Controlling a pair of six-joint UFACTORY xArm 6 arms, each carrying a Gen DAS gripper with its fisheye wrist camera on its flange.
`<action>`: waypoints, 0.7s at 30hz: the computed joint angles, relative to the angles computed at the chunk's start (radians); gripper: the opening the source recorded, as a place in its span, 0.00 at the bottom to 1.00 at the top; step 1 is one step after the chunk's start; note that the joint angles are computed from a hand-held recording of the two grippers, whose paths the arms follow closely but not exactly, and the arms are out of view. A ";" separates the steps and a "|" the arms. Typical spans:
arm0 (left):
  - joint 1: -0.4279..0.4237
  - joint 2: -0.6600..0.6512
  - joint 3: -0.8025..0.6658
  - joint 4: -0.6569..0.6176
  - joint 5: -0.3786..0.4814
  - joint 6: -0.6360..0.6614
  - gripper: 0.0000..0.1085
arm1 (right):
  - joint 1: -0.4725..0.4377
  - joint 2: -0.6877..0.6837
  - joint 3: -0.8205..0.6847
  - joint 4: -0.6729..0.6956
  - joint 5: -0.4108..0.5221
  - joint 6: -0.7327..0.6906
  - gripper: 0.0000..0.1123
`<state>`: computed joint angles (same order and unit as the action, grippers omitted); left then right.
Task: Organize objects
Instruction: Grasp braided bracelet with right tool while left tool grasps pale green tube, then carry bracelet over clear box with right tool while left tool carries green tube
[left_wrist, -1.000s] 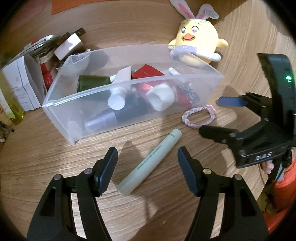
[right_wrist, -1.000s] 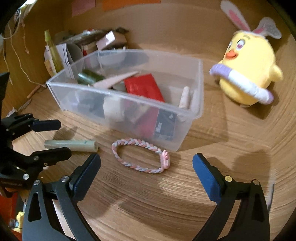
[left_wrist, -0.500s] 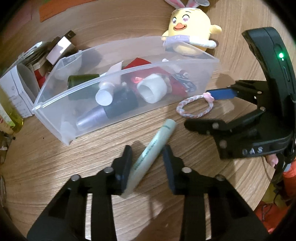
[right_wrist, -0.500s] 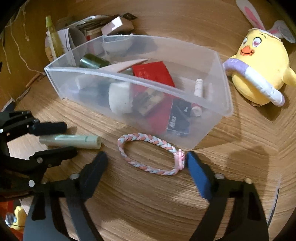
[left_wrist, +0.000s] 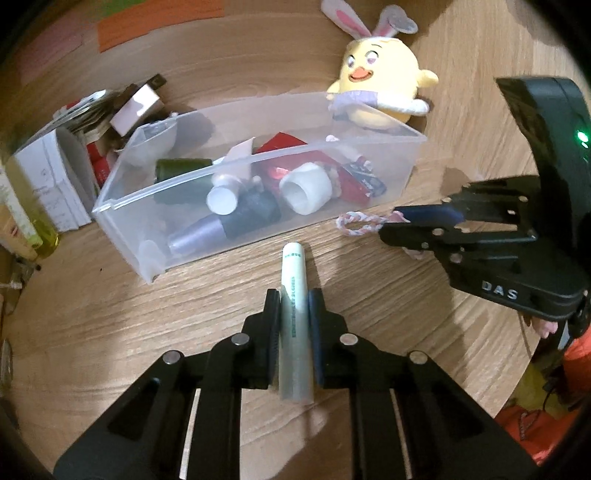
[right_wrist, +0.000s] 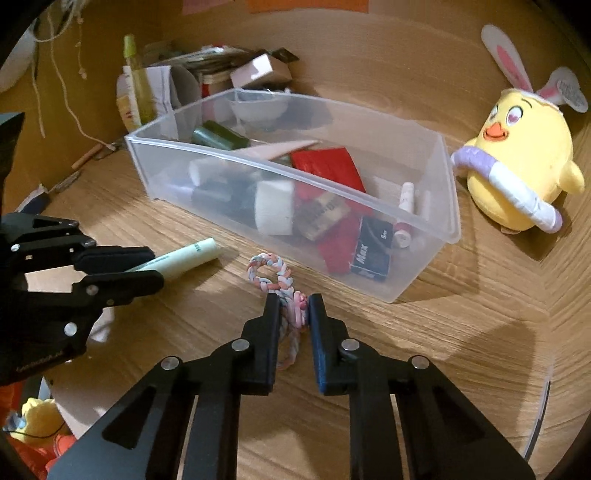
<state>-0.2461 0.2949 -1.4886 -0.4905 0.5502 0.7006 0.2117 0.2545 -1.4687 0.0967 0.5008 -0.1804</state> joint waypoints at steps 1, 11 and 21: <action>0.003 -0.006 0.005 -0.013 0.002 0.003 0.14 | 0.002 -0.008 0.007 0.012 -0.006 -0.007 0.12; 0.017 -0.067 0.064 -0.085 -0.044 -0.001 0.13 | 0.010 -0.077 0.057 0.124 -0.059 -0.079 0.12; 0.027 -0.106 0.085 -0.118 -0.064 0.020 0.13 | 0.009 -0.101 0.063 0.154 -0.093 -0.097 0.12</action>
<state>-0.2190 0.1888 -1.4041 -0.6087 0.4857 0.7210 0.2209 0.1535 -1.4062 0.2505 0.4078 -0.2778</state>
